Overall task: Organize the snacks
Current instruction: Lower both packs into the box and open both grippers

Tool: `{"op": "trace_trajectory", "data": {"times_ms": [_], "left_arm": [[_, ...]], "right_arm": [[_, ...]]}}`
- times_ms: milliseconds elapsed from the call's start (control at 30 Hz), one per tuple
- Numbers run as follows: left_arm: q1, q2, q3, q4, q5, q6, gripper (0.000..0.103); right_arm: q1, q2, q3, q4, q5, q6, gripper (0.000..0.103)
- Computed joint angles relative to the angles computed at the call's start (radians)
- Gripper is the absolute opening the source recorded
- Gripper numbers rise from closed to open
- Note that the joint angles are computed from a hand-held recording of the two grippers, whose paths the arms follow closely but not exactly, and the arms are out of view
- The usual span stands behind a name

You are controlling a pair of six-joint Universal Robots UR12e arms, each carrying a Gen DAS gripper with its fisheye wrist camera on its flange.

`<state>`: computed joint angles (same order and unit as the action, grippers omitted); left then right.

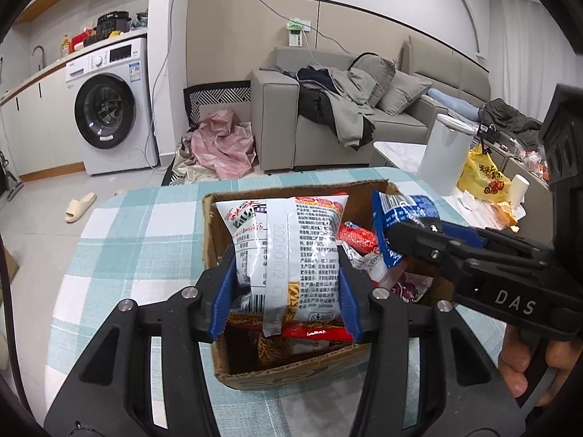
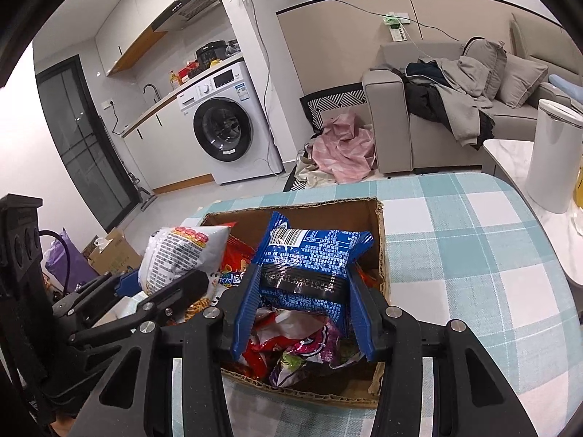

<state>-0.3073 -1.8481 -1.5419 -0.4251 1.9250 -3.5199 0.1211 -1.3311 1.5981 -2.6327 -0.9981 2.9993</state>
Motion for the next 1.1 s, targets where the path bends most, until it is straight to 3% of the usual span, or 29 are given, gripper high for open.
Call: {"op": "trace_trajectory", "data": {"times_ms": [200,367,500,600,633,667,733,833,1100], "left_arm": [[-0.001,-0.013,0.0,0.008,-0.001,-0.005,0.047],[0.001,-0.013,-0.005,0.01,-0.008,-0.007,0.047],[-0.001,-0.003,-0.017,0.016,-0.002,-0.027,0.049],[-0.004,0.011,-0.035,0.036,0.006,-0.033,0.068],[-0.008,0.016,-0.043,0.05,0.02,-0.031,0.08],[-0.011,0.025,-0.056,0.071,0.029,-0.026,0.086],[-0.016,0.037,-0.072,0.093,0.042,-0.017,0.089],[-0.019,0.063,-0.105,0.122,0.047,-0.018,0.102],[-0.034,0.129,-0.185,0.163,0.051,-0.018,0.102]], "right_arm": [[0.004,0.012,-0.01,0.001,-0.015,0.011,0.046],[-0.003,0.015,-0.014,0.031,0.019,-0.002,0.05],[-0.013,-0.004,0.011,-0.019,0.037,-0.036,0.071],[-0.023,-0.017,0.022,-0.034,0.05,-0.045,0.075],[-0.026,-0.021,0.025,-0.036,0.055,-0.044,0.08],[-0.031,-0.025,0.028,-0.039,0.063,-0.043,0.084],[-0.039,-0.033,0.036,-0.044,0.081,-0.046,0.096],[-0.048,-0.051,0.053,-0.041,0.099,-0.075,0.102],[-0.072,-0.084,0.117,-0.084,0.169,-0.141,0.103]]}}
